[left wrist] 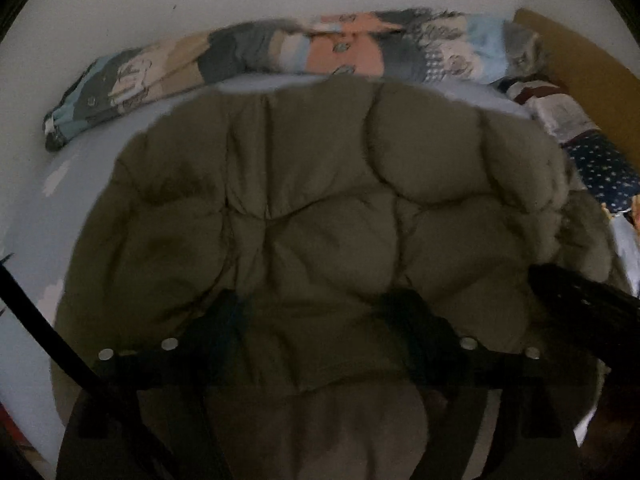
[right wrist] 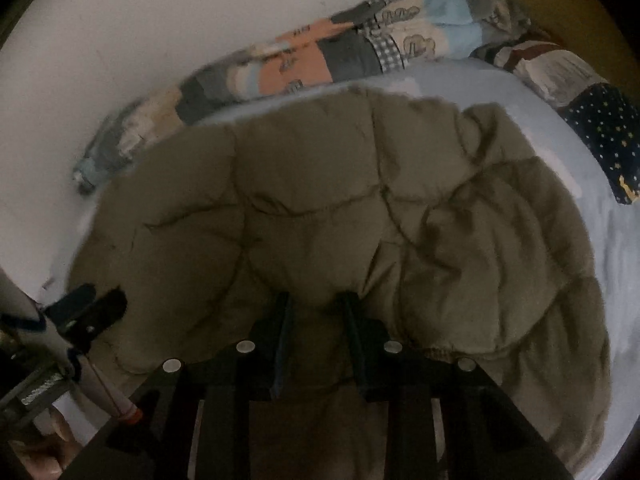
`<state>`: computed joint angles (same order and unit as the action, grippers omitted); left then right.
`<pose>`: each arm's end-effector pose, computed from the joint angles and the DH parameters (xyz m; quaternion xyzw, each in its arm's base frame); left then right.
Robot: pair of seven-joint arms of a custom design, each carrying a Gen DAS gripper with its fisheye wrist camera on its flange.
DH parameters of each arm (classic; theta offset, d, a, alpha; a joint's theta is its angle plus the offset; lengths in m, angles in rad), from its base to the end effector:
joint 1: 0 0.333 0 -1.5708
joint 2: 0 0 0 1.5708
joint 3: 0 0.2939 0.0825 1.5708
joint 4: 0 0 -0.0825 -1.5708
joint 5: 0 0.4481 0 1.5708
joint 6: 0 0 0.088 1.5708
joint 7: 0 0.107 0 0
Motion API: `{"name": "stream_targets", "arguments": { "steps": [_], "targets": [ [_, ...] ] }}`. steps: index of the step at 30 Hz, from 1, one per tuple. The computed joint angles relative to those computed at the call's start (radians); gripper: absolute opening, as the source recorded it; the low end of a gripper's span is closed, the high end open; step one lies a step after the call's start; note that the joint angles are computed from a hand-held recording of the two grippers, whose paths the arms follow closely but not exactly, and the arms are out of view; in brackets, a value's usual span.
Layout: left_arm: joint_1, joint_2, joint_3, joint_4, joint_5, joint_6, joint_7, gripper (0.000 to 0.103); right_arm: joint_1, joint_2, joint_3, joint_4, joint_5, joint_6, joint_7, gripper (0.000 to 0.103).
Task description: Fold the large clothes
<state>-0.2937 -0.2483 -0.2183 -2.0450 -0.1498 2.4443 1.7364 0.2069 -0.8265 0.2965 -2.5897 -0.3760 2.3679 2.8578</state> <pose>0.5176 -0.3019 0.5822 -0.4399 0.8399 -0.2799 0.1507 0.3812 0.2103 0.5374 -0.4258 0.8220 -0.2465 0.2869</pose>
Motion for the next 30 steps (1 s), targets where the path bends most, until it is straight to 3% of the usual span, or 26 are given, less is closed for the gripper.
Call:
{"name": "stream_targets", "arguments": {
  "steps": [3, 5, 7, 9, 11, 13, 15, 17, 20, 24, 28, 30],
  "targets": [
    [0.001, -0.007, 0.0, 0.0, -0.002, 0.01, -0.015, 0.084, -0.002, 0.022, -0.018, 0.005, 0.005, 0.0, -0.017, 0.029],
    [-0.011, -0.028, 0.019, -0.02, -0.057, 0.073, 0.012, 0.084, -0.004, 0.014, -0.026, 0.001, 0.011, 0.004, -0.019, 0.029],
    [-0.015, -0.034, 0.025, -0.02, -0.09, 0.145, 0.017, 0.084, -0.038, -0.012, 0.009, 0.006, -0.027, 0.016, 0.021, 0.029],
    [0.007, -0.015, 0.005, -0.006, -0.043, 0.188, -0.034, 0.084, -0.1, -0.037, 0.07, 0.024, -0.124, 0.022, 0.058, 0.029],
    [0.026, 0.039, -0.01, 0.047, 0.021, 0.153, -0.081, 0.084, -0.15, -0.021, 0.1, 0.059, -0.199, 0.01, 0.083, 0.029],
    [0.035, 0.094, -0.017, 0.095, 0.065, 0.111, -0.122, 0.084, -0.159, 0.024, 0.055, 0.061, -0.203, 0.072, 0.101, 0.029],
    [0.036, 0.142, -0.019, 0.138, 0.087, 0.08, -0.141, 0.084, -0.16, 0.078, 0.025, 0.075, -0.183, 0.081, 0.109, 0.029],
    [0.034, 0.157, -0.018, 0.153, 0.096, 0.064, -0.143, 0.085, -0.141, 0.136, -0.029, 0.078, -0.142, 0.12, 0.08, 0.029],
    [0.032, 0.153, -0.019, 0.154, 0.114, 0.061, -0.146, 0.086, -0.128, 0.191, -0.061, 0.1, -0.101, 0.123, 0.049, 0.029],
    [0.029, 0.107, -0.01, 0.115, 0.09, 0.097, -0.119, 0.085, -0.132, 0.185, -0.059, 0.098, -0.094, 0.124, 0.058, 0.029],
    [0.036, 0.048, -0.002, 0.063, 0.089, 0.144, -0.12, 0.085, -0.125, 0.082, -0.048, 0.041, -0.077, 0.153, 0.115, 0.029],
    [0.039, 0.008, 0.01, 0.03, 0.077, 0.159, -0.115, 0.085, -0.126, 0.034, -0.023, 0.036, -0.077, 0.104, 0.113, 0.029]
  ]
}}
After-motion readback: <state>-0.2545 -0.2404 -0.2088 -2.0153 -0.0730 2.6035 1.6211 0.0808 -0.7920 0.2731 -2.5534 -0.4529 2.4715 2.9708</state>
